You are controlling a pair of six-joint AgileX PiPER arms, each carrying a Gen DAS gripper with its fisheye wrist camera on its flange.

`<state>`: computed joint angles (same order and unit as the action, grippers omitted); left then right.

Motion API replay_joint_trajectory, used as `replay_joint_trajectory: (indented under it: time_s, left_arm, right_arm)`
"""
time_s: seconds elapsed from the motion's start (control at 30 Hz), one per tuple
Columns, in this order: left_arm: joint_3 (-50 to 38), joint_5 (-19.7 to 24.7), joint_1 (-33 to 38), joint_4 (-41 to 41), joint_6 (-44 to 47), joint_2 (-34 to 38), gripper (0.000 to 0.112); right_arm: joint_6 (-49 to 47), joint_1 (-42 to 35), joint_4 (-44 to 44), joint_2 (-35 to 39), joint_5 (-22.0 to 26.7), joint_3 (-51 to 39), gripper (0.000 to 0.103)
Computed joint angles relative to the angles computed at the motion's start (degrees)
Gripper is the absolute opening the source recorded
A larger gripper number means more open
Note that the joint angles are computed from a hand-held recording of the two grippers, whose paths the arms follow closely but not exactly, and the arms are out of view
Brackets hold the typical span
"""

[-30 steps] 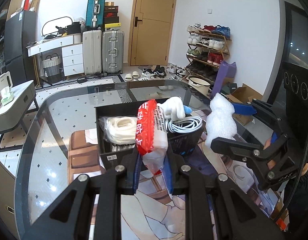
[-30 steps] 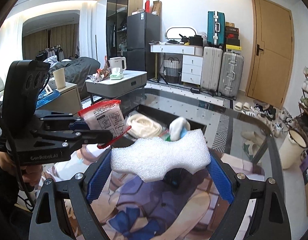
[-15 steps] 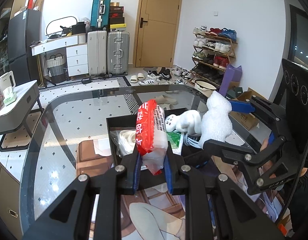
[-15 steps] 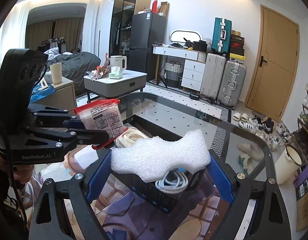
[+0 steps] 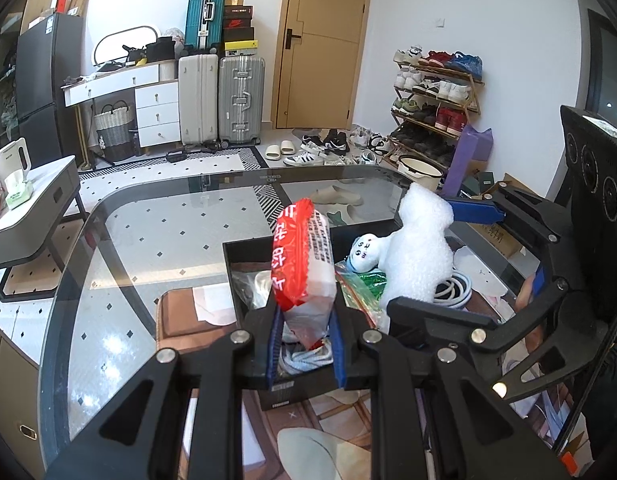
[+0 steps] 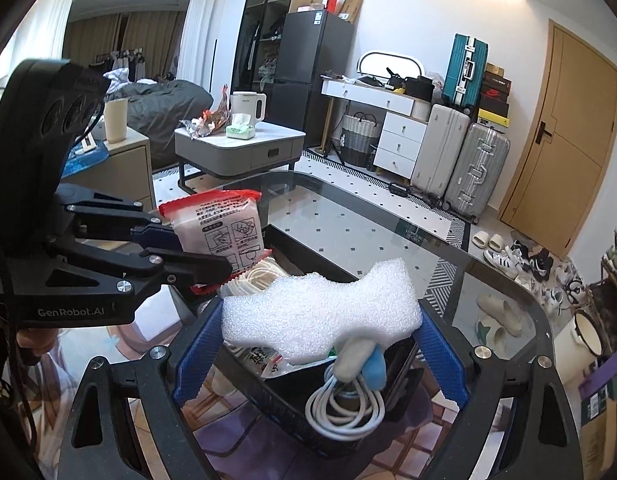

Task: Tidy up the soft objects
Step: 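Carry the packet with the left gripper while the right carries the foam over the box, then open both grippers to drop the foam sheet and packet into the box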

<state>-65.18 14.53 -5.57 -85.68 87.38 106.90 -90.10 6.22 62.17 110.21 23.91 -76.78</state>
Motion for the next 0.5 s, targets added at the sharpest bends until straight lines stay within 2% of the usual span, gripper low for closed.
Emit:
replay_joint_trajectory:
  time_s: [0.33,0.5]
  left_arm:
    - [-2.68,-0.27,-0.36,5.33,-5.78,2.45,0.019]
    - [-2.80,-0.13,-0.30,5.37,-5.64,2.58,0.019]
  right_arm:
    - [2.80,-0.03,-4.63,2.90,2.33,-5.29,0.092]
    - [4.91,0.30,-8.01,4.34,3.16,-7.29,0.092]
